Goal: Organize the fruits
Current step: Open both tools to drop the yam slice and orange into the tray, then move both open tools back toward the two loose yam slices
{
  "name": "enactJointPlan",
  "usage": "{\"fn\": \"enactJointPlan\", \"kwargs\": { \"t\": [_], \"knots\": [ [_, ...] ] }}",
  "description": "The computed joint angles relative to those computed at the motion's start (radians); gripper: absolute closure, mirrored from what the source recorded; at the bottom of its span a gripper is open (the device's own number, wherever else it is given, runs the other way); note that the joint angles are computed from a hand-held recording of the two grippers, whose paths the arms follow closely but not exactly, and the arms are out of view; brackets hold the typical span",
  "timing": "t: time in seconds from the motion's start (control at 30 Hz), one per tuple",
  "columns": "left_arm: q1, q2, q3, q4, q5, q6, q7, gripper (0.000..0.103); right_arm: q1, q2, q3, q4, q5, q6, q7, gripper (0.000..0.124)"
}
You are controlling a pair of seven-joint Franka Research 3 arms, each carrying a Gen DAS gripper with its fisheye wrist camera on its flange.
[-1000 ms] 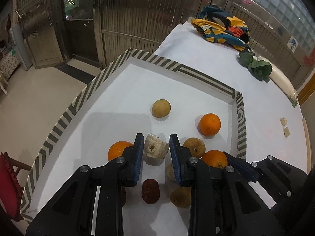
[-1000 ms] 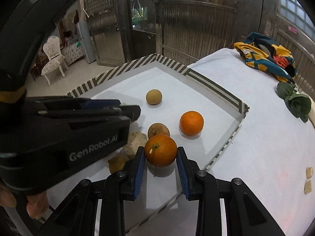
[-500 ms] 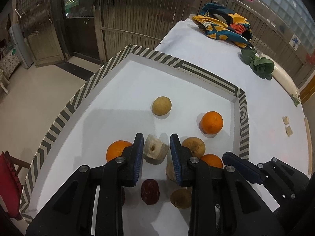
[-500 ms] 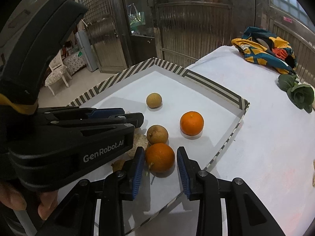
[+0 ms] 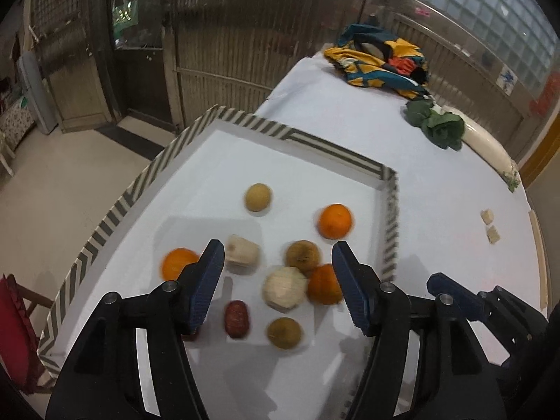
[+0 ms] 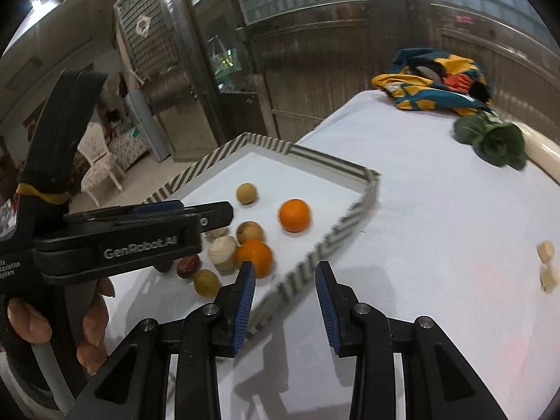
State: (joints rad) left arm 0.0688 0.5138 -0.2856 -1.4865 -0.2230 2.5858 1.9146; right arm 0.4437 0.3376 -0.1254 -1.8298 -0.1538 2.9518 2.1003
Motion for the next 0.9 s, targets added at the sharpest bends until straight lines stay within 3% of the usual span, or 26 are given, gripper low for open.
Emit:
{"fn": "enactJointPlan", "kwargs": {
  "t": [0.2,0.43,0.67,0.83,0.9],
  "knots": [
    [-0.004,-0.064,-0.038,-0.083,-0.039,0.022,0.06,0.039,0.031,-0.09,-0.083,-0.13,-0.11,0.029,0.126,0.089],
    [-0.06,-0.091,-0.045,-0.123,-0.052,0.01,0.089,0.039,0.002,-0.217,-0.154,-0.308,-0.349,0.025,0.376,0.088],
    [-0.136,-0.073,-0.053,-0.106,-0.023,-0.025,0.074,0.039,-0.113,-0.31,-0.163,-0.424,-0.517,-0.041,0.552,0.085],
    [-0.189,-0.033,-0.055,-0.053,0.008,-0.06,0.047,0.039,-0.205,-0.319,-0.135,-0.432,-0.523,-0.031,0.543,0.083],
    [-0.208,-0.014,-0.053,-0.024,0.025,-0.069,0.03,0.039,-0.24,-0.284,-0.113,-0.397,-0.464,-0.018,0.47,0.082]
  ]
}}
